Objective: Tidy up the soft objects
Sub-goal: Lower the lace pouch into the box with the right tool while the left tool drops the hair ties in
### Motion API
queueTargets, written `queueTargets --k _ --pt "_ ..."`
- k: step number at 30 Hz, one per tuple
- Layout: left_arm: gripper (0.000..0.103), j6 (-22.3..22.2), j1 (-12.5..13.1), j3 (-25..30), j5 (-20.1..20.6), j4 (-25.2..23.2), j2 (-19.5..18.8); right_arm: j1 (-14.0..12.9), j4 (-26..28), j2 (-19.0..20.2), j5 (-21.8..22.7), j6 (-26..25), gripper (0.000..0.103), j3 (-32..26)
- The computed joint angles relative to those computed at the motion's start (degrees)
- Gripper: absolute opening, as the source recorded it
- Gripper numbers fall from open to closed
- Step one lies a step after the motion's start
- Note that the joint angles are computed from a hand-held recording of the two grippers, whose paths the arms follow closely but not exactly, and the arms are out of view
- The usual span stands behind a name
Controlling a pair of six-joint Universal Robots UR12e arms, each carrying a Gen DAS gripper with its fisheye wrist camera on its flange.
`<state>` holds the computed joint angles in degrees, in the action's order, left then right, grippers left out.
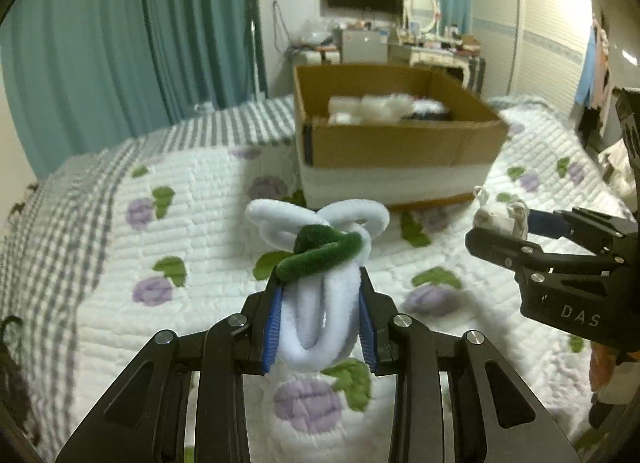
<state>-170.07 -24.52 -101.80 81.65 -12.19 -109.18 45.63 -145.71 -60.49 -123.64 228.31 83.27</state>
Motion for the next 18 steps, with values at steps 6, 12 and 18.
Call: queueTargets --k 6,12,18 --pt "0.032 0.2 -0.5 -1.0 -0.4 3.0 3.3 2.2 1.5 -1.6 -5.6 -2.3 0.058 -1.8" --pt "0.032 -0.2 -0.7 -0.3 -0.7 5.7 5.8 3.3 1.1 -2.8 -11.1 -5.7 0.058 -3.9" --pt "0.032 -0.8 -0.9 2.7 -1.0 7.4 5.8 3.2 -1.4 -3.7 -14.7 -9.8 0.058 -5.9"
